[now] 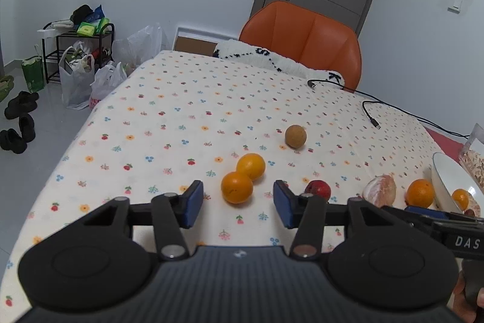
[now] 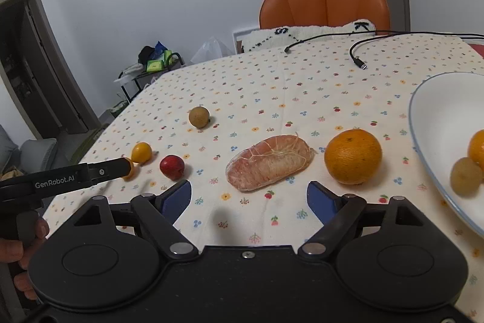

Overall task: Organize fruits
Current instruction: 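Move the left gripper to a small orange while the right gripper approaches the pomelo segment, then close the left gripper on the small orange while the right gripper grasps the pomelo segment, then carry the small orange and pomelo segment with both grippers over the white plate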

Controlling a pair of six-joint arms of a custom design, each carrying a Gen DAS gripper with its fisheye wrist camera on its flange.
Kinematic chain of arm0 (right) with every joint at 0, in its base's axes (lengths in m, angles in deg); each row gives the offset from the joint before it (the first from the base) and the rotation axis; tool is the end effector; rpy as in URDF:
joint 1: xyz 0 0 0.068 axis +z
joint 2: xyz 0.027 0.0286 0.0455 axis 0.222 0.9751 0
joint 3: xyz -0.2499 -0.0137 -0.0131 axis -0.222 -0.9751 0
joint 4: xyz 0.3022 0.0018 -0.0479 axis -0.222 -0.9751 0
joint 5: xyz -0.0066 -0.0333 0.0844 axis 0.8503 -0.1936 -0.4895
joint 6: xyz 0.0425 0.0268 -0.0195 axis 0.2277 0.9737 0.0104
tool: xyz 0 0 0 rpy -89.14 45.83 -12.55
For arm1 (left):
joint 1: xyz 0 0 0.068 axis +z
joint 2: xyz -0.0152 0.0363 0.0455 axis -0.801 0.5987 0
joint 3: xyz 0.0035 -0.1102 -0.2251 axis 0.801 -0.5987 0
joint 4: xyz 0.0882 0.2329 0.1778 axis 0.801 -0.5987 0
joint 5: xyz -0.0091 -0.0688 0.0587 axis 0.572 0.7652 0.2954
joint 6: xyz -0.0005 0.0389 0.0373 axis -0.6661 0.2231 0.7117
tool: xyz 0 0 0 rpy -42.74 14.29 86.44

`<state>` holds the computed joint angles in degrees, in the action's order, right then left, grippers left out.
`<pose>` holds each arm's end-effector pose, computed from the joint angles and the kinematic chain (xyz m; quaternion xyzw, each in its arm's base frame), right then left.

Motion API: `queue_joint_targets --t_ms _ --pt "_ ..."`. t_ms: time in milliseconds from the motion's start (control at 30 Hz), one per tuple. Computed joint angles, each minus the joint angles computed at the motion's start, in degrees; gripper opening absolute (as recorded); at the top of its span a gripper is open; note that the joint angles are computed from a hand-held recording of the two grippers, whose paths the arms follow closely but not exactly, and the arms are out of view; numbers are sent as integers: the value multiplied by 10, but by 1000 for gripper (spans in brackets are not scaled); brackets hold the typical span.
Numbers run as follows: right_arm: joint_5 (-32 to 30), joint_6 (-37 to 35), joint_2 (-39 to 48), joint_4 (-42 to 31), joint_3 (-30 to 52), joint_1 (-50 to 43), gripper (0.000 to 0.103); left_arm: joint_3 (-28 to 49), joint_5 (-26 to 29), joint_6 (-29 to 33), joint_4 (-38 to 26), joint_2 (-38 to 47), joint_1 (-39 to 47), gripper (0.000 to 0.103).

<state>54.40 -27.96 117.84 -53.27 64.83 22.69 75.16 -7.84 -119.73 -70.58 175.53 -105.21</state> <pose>0.3234 0.0769 -0.0052 -0.2746 0.8470 0.2727 0.3643 0.1833 -0.1906 -0.0098 -0.2644 0.8487 0.0012 0.4581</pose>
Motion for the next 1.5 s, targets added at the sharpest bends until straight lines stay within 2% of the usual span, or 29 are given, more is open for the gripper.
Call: queue_joint_targets --t_ms 133,367,567,767,867,900,1033,1500 --pt "19 9 9 7 13 16 82 -2 8 18 26 9 13 40" --pt "52 20 24 24 29 43 81 -2 9 40 52 20 24 34" --pt "61 25 38 25 48 57 80 -7 11 49 69 24 27 23" --pt "95 5 41 46 42 72 68 -9 11 47 66 20 27 23" --pt "127 -11 37 64 29 79 52 -10 8 38 56 16 22 23" --pt "127 -11 38 70 28 75 47 -9 7 34 51 14 20 23" --pt "93 -12 31 51 28 54 39 -10 -4 21 29 0 6 23" --pt "27 -9 -21 48 -27 -3 36 18 -36 7 -26 -20 -41 23"
